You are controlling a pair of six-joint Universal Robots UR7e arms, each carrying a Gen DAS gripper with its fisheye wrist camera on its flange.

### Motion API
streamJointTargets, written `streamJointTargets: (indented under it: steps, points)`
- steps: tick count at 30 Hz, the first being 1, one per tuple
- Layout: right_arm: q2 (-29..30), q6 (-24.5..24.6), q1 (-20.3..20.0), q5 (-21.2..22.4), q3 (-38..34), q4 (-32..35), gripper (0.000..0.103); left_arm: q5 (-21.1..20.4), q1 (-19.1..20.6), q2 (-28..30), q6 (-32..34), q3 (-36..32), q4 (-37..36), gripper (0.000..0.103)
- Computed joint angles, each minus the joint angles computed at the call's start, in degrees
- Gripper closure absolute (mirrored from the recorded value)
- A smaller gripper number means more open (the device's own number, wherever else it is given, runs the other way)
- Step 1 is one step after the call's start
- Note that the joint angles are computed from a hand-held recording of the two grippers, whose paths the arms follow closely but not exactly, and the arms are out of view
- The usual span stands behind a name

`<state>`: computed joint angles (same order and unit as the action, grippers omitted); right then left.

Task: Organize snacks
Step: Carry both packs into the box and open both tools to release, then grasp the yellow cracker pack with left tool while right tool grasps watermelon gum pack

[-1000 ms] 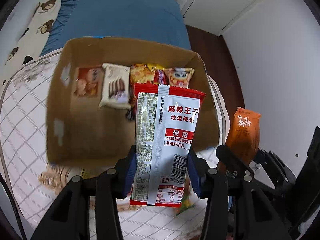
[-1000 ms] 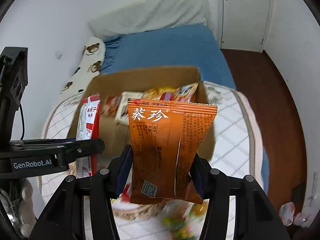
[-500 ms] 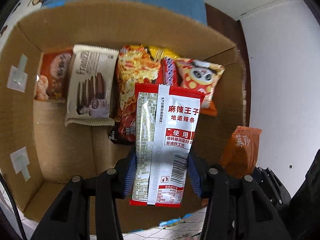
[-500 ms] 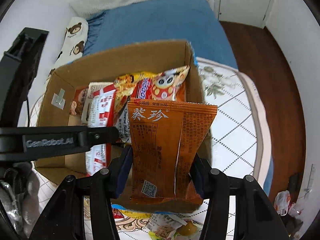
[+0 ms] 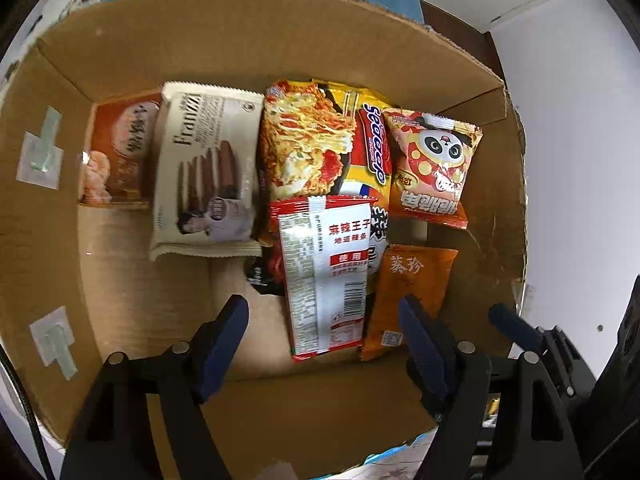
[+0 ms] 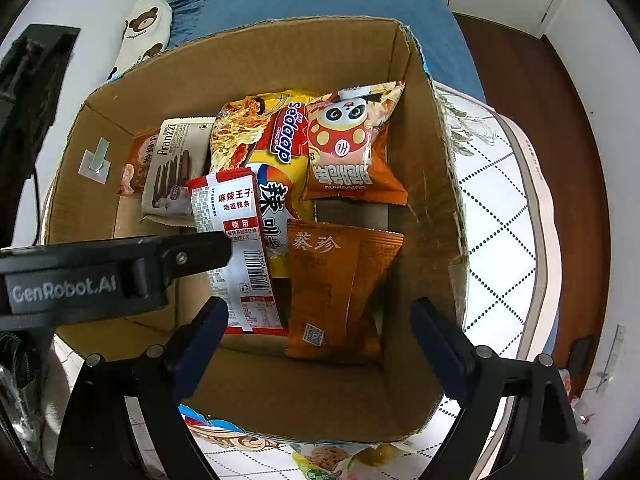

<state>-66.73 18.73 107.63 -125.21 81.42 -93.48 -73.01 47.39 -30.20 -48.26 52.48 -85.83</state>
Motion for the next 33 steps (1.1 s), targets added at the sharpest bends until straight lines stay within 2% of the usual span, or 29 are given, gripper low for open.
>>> streamJointTargets:
  steps: [3,9,12,24,33]
  points:
    - [-0.5,0.8,0.4,-0.6,0.6,-0.7,0.009,2.2,-1.0,-2.2,0.3,2.5,-0.7,0.027]
    - [-3.0,0.7,1.6,-2.8,3.1,-3.4,0.009,10.8,-4.5,-7.5,-0.4,9.4,-2.3,0.027]
    - [-4.3,0.4,2.5,-3.7,4.4,-5.0,0.009,13.6,-5.9,-10.3,-0.8,12.8,-3.0,0.027]
    - [-9.3,-1.4,7.8,-6.9,8.5,-11.4,0.009,20.7,-11.5,-18.2,-1.9,24.4,-8.8,0.027]
    - [-12.8,-2.3,15.0,-10.7,11.1,-15.8,0.009,26.7,-17.1,-24.1,-4.5,31.1,-10.0,0.027]
